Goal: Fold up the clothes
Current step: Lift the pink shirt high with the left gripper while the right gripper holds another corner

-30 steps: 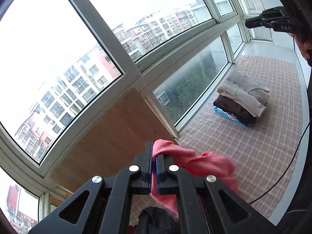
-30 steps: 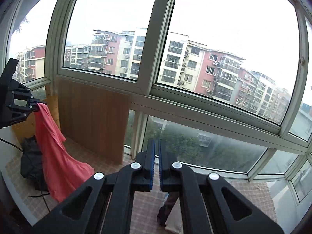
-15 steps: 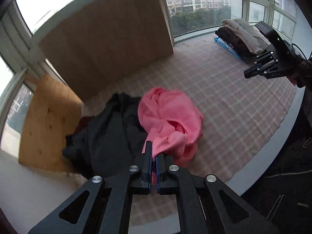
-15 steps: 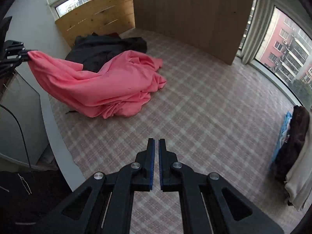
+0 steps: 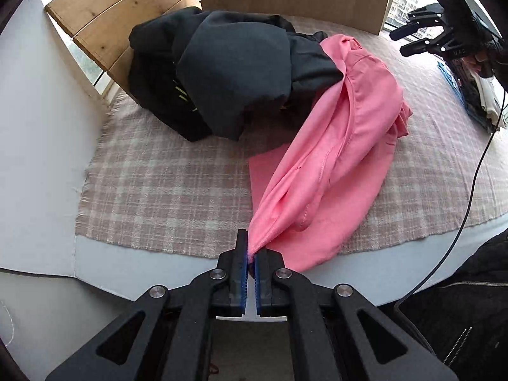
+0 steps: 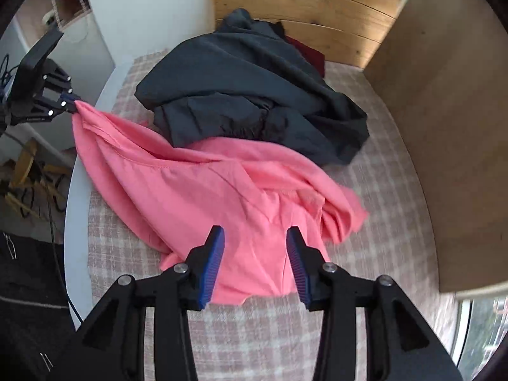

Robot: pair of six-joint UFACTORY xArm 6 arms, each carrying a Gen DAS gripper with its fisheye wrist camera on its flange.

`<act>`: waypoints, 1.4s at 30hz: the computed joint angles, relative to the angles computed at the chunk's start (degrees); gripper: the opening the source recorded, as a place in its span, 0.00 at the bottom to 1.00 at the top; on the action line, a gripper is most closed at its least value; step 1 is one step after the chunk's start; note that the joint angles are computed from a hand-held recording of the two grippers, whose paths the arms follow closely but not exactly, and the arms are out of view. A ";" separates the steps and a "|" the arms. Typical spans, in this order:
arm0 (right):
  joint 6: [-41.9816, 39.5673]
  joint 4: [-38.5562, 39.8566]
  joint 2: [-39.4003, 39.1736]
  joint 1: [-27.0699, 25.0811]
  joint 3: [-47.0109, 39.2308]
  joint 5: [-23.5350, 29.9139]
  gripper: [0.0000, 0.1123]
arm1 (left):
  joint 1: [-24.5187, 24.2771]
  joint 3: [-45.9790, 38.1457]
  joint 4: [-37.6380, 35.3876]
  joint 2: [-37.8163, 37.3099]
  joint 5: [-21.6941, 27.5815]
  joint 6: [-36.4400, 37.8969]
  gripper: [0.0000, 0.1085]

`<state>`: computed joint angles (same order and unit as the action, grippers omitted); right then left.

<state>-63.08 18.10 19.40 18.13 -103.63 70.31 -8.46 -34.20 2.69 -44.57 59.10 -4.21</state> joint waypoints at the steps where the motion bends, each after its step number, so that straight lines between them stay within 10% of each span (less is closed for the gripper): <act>1: -1.58 -0.45 1.51 0.63 -1.82 1.20 0.37 | -0.03 -0.34 0.06 0.44 -0.05 -0.18 0.03; 13: -9.65 -4.00 11.34 3.95 -10.42 5.57 0.37 | 1.21 -3.48 0.01 4.48 0.48 -0.01 0.06; 15: -8.37 -3.54 11.57 3.45 -10.47 6.07 0.19 | 1.20 -3.30 -0.41 4.56 0.33 0.32 0.06; 17: -7.99 -2.78 8.79 3.00 -6.31 2.34 0.06 | 1.30 -3.10 -1.20 4.66 0.04 0.95 0.06; 29: 0.96 8.48 -5.60 -3.88 -0.27 -3.13 0.04 | 0.46 -7.54 -2.58 5.53 -1.25 6.82 0.05; 42: 12.44 10.18 -22.42 -13.81 -0.48 -18.02 0.03 | -9.08 -45.36 14.94 24.24 -6.69 5.29 0.03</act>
